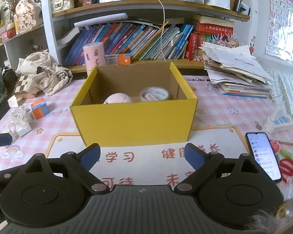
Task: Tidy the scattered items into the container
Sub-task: 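Withdraw both grippers up and away from the yellow box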
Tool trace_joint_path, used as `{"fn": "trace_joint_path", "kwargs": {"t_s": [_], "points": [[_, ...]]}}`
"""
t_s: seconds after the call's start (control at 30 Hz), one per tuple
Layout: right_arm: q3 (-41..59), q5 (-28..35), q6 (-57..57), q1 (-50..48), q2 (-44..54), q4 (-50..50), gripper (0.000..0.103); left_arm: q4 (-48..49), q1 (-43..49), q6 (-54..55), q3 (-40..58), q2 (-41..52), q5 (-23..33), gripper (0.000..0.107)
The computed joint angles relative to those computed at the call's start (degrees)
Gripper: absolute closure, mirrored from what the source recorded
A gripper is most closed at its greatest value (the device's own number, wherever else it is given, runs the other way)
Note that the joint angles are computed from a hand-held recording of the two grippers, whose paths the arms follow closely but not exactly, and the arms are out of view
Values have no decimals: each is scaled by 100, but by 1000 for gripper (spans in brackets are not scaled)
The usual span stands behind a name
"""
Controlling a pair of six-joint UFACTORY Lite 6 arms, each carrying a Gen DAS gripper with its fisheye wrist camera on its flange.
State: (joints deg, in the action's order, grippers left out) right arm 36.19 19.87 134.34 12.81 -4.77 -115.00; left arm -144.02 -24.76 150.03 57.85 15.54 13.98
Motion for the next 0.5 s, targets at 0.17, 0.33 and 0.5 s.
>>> {"fn": "trace_joint_path", "kwargs": {"t_s": [0.17,0.33,0.5], "points": [[21,232,-330,443,93,622,5,214,206,-124,-315,-213,94,12],[51,430,-613,828,153,1181,4,560,402,-404,-567,-373,177,12],[8,616,-863,1134,140,1693,3,934,555,-723,-760,-481,233,12]]}}
